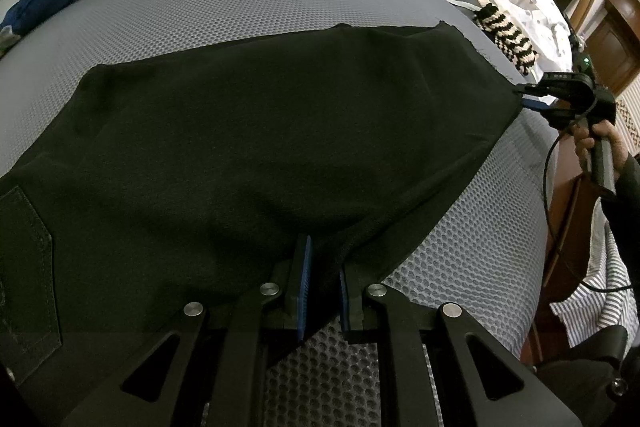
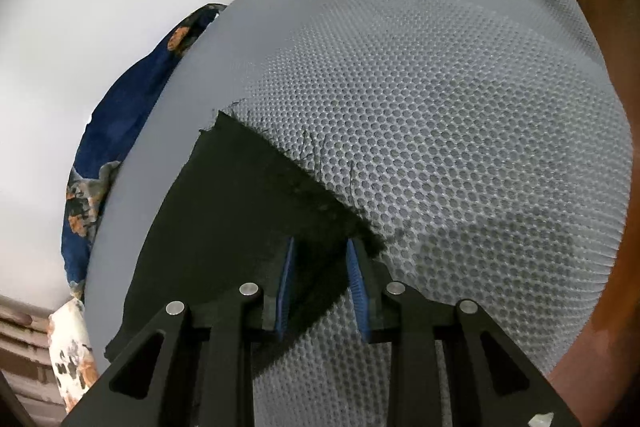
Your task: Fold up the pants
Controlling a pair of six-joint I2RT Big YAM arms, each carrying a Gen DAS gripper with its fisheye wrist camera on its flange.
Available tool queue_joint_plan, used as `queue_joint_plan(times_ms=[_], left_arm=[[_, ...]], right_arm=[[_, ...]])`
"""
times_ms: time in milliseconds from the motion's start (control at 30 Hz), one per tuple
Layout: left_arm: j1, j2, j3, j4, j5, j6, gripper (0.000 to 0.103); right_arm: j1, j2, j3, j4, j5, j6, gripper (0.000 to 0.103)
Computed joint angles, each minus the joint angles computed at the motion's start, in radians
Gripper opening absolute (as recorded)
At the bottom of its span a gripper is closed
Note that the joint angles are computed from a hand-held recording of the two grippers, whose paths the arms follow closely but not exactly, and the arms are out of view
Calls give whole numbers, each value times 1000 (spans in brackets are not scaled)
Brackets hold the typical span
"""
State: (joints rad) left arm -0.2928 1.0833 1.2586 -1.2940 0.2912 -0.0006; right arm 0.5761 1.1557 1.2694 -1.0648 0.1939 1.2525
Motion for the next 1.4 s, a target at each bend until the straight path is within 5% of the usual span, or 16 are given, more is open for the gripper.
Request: queue_joint_plan(times_ms=[33,67,300,533,667,800,900,1033,1167,1400], left_arm=[[-2,0,0,0,-1,-2,13],[-2,0,0,1,-3,-3,13],[-8,-3,0,1,-6,2,13],[-28,-2,0,2,-22,40,13],[-37,3,5,-3,-36,48,14],[6,7,21,-23,47,59,21],[31,-2,30,-31,83,73,27],[82,-16,40,-30,155,78,29],[123,-22,54,-20,165,54,33],[215,-4,60,-33,130,-17,36]], right_arm=[[2,1,1,8,6,-6,6],[2,4,5,17,-2,-27,4],[74,12,73,-83,152,-67,3],[71,20,25,-120,145,-29,3],[44,31,57,-175,93,-45,28],[28,20,93,-197,108,-76,33],[-14,32,136,-154,63,-178,33],[-80,125,234,-105,-99,-346,33],[-124,278,388,-128,-217,-464,33],[-168,457,587,-230,-260,-579,33]])
